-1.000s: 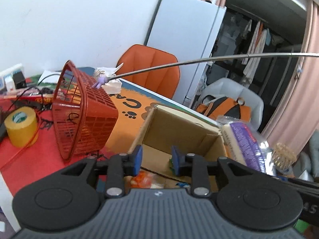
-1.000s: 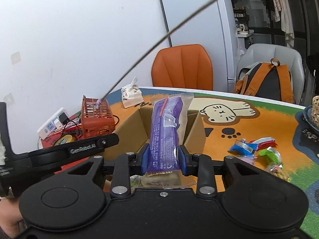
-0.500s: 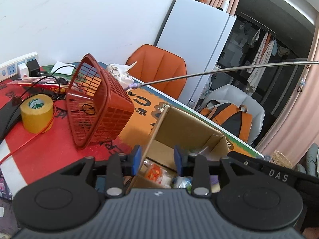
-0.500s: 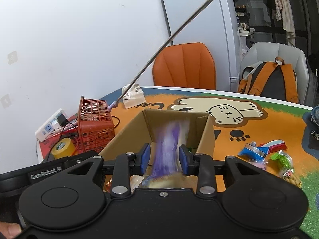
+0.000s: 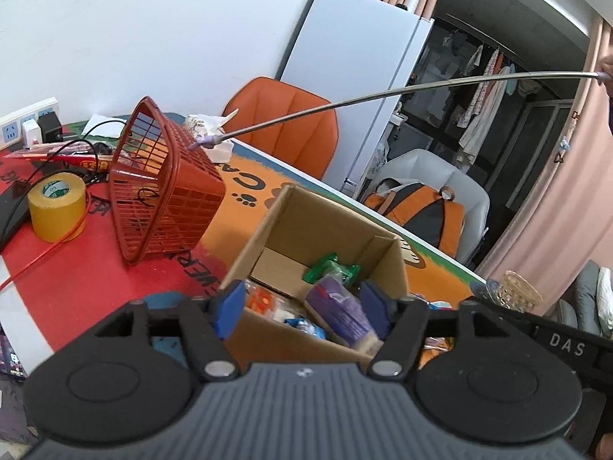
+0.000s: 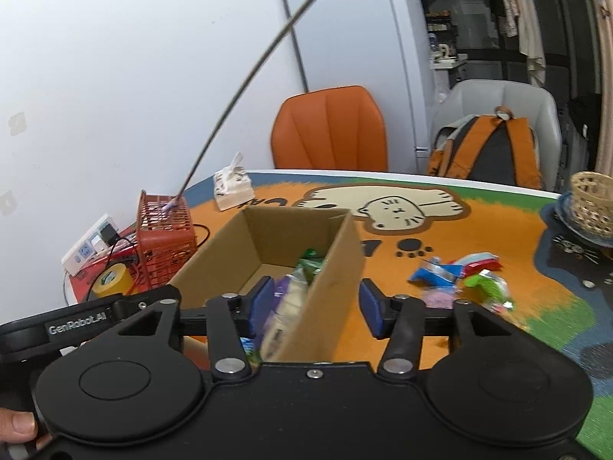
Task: Organize snacks
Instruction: 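Open both grippers to drop the snacks into the box, then move both tools back toward the snack pile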
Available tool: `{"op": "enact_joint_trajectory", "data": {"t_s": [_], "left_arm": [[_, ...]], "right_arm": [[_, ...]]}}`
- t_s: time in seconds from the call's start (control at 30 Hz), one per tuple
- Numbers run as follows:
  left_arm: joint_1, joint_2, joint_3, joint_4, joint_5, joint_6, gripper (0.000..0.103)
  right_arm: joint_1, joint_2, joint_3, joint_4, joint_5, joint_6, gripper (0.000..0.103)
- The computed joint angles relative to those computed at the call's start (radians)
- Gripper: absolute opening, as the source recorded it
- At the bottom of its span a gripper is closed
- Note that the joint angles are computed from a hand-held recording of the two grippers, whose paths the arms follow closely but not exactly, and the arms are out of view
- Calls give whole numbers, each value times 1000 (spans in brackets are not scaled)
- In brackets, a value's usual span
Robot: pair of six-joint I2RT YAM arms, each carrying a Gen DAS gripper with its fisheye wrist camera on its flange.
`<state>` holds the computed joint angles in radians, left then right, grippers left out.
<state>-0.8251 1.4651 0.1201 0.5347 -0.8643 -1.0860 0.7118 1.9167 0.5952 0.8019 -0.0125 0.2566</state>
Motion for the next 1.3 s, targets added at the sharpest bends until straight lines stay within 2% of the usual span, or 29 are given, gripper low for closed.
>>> {"op": "enact_joint_trajectory", "data": {"t_s": [0.13,0.17,0.27,0.43,0.6,0.77,0.9,1.17,1.3], "left_arm": [[-69,-31,32,-99,-56,-51,86],[-84,-35,48,-132,-65,-61,88],[-131,-30,105,-230,-92,-86,89],[-188,-4,189,-352,-127,-121,95],[-233,32,260,-436,-138,-159,95],[-248,84,305,-428,-121,-142,95],[-246,120,325,-358,-99,-78,95],[-229,244,388,-264,-68,-20,95],[-228,297,398,-179,-64,36,95]], "right_arm": [[-17,-48,-60,12,39,-4,78],[-22,-59,-77,23,47,-4,85],[-39,-87,-124,56,70,-14,96],[-88,-143,-173,46,50,-19,103],[-136,-188,-222,45,22,-23,103],[-190,-196,-258,67,-11,-30,103],[-244,-164,-263,97,-51,-24,103],[-327,-63,-268,182,-112,-34,103],[-354,5,-254,223,-141,-51,102]]}}
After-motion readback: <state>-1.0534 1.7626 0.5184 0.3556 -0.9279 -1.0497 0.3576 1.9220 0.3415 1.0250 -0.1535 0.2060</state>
